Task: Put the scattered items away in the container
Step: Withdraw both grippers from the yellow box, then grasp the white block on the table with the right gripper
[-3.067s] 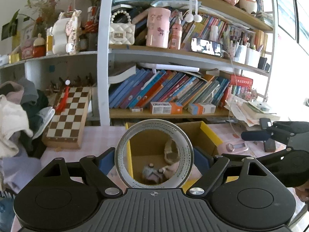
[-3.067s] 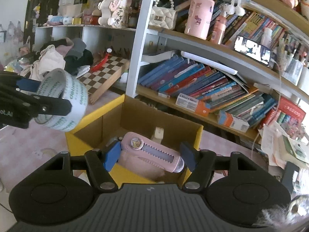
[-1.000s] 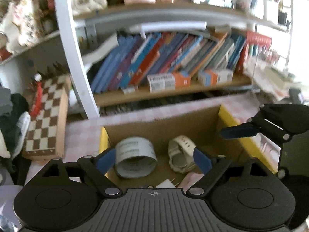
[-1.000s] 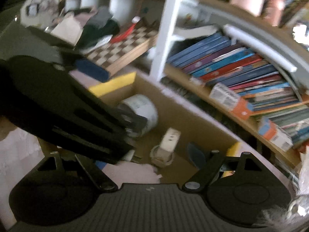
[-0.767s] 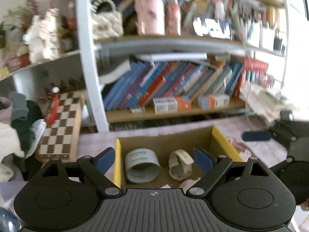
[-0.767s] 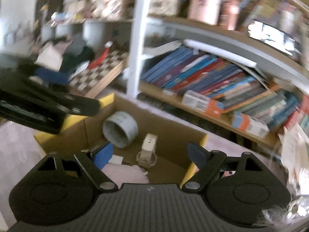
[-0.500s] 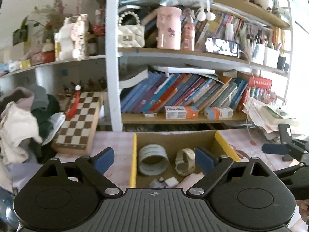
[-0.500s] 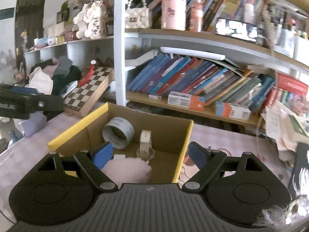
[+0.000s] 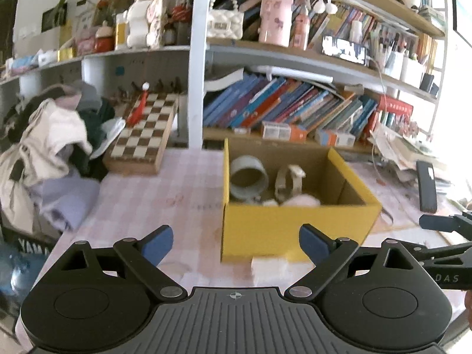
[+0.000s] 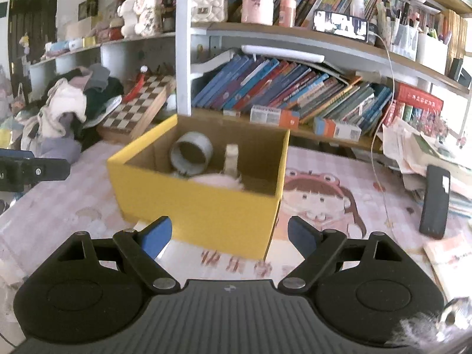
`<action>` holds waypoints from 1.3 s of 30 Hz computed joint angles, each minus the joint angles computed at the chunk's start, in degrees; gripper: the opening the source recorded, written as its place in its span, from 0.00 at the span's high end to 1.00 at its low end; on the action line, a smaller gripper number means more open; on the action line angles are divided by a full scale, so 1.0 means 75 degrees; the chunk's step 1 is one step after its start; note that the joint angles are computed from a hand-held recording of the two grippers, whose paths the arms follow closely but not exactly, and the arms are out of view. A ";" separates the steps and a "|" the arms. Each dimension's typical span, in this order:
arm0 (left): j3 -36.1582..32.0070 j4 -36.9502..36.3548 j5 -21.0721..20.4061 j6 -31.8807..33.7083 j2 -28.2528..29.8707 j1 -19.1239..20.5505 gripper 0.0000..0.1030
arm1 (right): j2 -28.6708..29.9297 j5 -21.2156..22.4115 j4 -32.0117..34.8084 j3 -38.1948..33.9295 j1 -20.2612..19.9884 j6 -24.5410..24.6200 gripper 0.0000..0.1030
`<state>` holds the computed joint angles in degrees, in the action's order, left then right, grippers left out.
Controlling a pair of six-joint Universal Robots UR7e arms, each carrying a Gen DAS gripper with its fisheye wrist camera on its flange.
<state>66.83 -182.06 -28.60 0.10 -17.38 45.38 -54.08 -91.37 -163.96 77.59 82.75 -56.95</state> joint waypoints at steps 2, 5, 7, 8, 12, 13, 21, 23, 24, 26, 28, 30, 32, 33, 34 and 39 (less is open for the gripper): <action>0.0378 -0.0069 0.0062 -0.0236 -0.0162 -0.0038 0.08 | -0.0131 -0.0121 -0.0090 0.0276 0.0011 -0.0037 0.17; 0.0913 -0.0147 0.0205 -0.0669 -0.0390 -0.0074 0.08 | -0.0257 -0.0325 -0.0163 0.0563 0.0042 -0.0064 0.17; 0.1251 0.0024 0.0314 -0.1139 -0.0561 -0.0082 0.08 | -0.0297 -0.0471 -0.0140 0.0671 0.0073 -0.0032 0.17; 0.1394 0.0283 0.0380 -0.1455 -0.0654 -0.0083 0.08 | -0.0306 -0.0528 -0.0087 0.0689 0.0082 -0.0017 0.17; 0.1886 0.0884 0.0792 -0.2234 -0.0875 -0.0143 0.08 | -0.0286 -0.0831 0.0257 0.0700 0.0173 0.0123 0.17; 0.2000 0.0918 0.0840 -0.2380 -0.0912 -0.0158 0.08 | -0.0268 -0.0903 0.0369 0.0685 0.0203 0.0174 0.17; 0.2354 0.1451 0.0827 -0.3318 -0.0831 -0.0219 0.04 | 0.0030 -0.1440 0.1025 0.0448 0.0454 0.0571 0.17; 0.2294 0.1632 0.0851 -0.3293 -0.0729 -0.0218 0.04 | 0.0180 -0.1661 0.1304 0.0255 0.0540 0.0682 0.17; 0.2247 0.1613 0.0879 -0.3162 -0.0660 -0.0217 0.04 | 0.0254 -0.1749 0.1429 0.0159 0.0575 0.0720 0.17; 0.2125 0.1441 0.1026 -0.2759 -0.0488 -0.0232 0.04 | 0.0406 -0.1933 0.1548 0.0012 0.0650 0.0761 0.17; 0.2010 0.1225 0.1232 -0.2303 -0.0317 -0.0270 0.04 | 0.0570 -0.2081 0.1635 -0.0135 0.0720 0.0768 0.19; 0.2000 0.0980 0.1305 -0.1882 -0.0239 -0.0310 0.03 | 0.0754 -0.2188 0.1758 -0.0303 0.0779 0.0760 0.20; 0.2080 0.0812 0.1347 -0.1692 -0.0240 -0.0328 0.02 | 0.0938 -0.2281 0.1828 -0.0464 0.0830 0.0726 0.22; 0.2137 0.0852 0.1409 -0.1775 -0.0267 -0.0331 0.02 | 0.1047 -0.2319 0.1859 -0.0559 0.0854 0.0703 0.26; 0.2196 0.0981 0.1475 -0.1968 -0.0311 -0.0327 0.02 | 0.1151 -0.2351 0.1866 -0.0652 0.0877 0.0682 0.27; 0.2522 0.1510 0.1666 -0.2980 -0.0569 -0.0302 0.01 | 0.1630 -0.2486 0.1745 -0.1014 0.0956 0.0449 0.33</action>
